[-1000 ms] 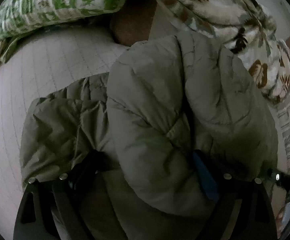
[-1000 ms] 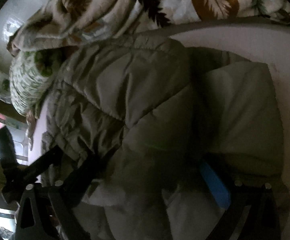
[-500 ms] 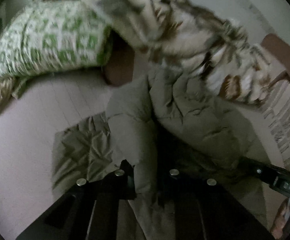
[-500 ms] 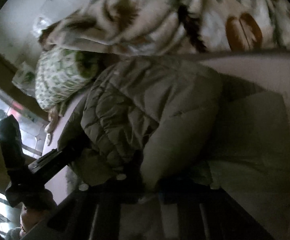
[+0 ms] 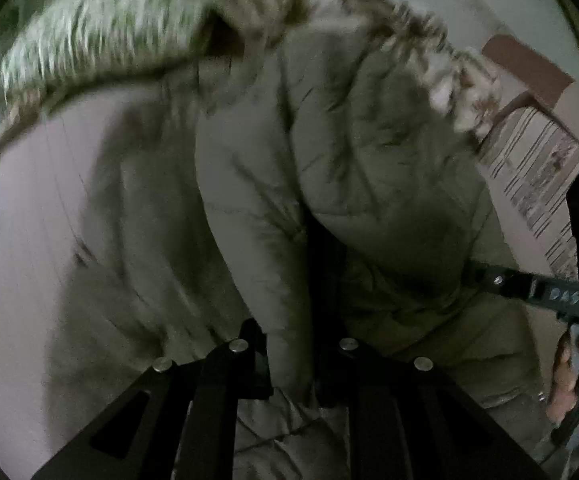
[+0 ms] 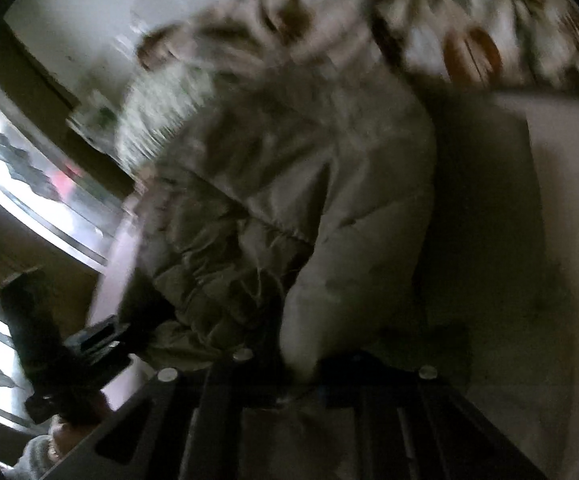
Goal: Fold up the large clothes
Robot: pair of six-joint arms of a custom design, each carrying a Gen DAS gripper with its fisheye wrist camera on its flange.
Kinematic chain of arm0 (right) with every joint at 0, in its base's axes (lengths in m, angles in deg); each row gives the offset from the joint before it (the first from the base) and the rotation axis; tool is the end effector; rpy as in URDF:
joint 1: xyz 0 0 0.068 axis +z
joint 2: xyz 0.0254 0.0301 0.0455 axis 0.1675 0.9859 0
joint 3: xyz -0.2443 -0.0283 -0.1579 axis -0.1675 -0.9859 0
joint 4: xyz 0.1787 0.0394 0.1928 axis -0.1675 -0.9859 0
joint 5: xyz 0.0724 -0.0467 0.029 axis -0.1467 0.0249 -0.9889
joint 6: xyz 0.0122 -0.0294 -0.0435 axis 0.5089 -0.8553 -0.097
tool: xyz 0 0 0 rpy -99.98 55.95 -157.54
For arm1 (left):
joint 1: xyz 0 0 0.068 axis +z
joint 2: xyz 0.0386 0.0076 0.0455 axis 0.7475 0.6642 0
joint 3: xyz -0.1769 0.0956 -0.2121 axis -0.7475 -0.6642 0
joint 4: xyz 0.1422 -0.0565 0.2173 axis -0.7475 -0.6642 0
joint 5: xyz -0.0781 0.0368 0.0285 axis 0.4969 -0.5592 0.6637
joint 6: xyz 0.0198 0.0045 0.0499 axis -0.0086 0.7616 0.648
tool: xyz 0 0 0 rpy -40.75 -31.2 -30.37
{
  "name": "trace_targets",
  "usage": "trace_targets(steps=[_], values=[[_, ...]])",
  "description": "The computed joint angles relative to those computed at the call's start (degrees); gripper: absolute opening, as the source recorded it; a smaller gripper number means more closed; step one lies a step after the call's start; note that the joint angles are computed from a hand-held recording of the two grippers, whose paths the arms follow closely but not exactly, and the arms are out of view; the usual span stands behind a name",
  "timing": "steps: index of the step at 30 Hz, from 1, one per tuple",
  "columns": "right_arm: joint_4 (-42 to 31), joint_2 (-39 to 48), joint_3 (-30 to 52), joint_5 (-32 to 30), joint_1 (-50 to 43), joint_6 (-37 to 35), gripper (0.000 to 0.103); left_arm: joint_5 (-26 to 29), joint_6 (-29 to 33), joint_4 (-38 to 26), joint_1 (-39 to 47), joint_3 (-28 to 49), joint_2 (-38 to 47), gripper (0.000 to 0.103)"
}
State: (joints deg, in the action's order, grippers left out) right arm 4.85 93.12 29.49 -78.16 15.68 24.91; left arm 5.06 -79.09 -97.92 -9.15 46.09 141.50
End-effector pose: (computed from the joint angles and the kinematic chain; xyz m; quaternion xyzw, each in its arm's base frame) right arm 0.1610 0.0343 0.1945 -0.1173 0.9435 0.2506 0.1821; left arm 0.1681 -0.2363 0.1469 -0.0839 0.9447 -0.0988 0.3012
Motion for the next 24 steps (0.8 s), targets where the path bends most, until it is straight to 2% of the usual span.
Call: trace_targets(steps=[2,4,7,10,11,12,13,14,15,18,24], values=[[7.6,4.0,-4.5,4.3,2.3,1.6,0.014,0.7,0.0,2.8,0.6,-0.4,2.9,0.016],[12.8,7.6,-6.6,4.5,2.3,2.6,0.014,0.4,-0.1,3.8,0.8,-0.5,3.6,0.017],[14.1,8.5,-6.5,3.7,1.5,4.2,0.015,0.2,-0.2,3.0,1.0,-0.2,3.1,0.020],[12.3,6.7,-5.7,4.7,1.8,4.5,0.016,0.8,-1.8,3.3,1.1,-1.1,1.8,0.032],[11.3,5.6,-5.9,5.0,1.4,4.2,0.021,0.8,-2.3,3.9,0.8,-1.8,1.1,0.041],[10.4,4.6,-5.8,6.2,1.4,4.4,0.025,0.8,-2.7,4.5,0.5,-2.5,0.5,0.054],[9.3,3.1,-5.7,7.9,1.7,5.0,0.049,0.0,-3.3,3.6,-0.1,-2.2,0.4,0.064],[8.7,2.1,-5.8,8.5,1.4,5.1,0.095,-1.6,-4.3,1.7,-1.0,-1.6,0.4,0.081],[8.1,0.7,-6.0,7.9,0.0,4.7,0.103,-3.2,-5.0,0.8,-2.0,-1.5,0.1,0.083],[4.6,0.2,-5.2,4.5,-3.0,2.1,0.103,-4.0,-5.9,0.8,-2.6,-2.8,-1.6,0.083],[-1.6,-7.0,-3.6,4.3,-3.0,3.0,0.103,-3.6,-9.5,-1.6,-3.4,-4.7,-6.1,0.083]])
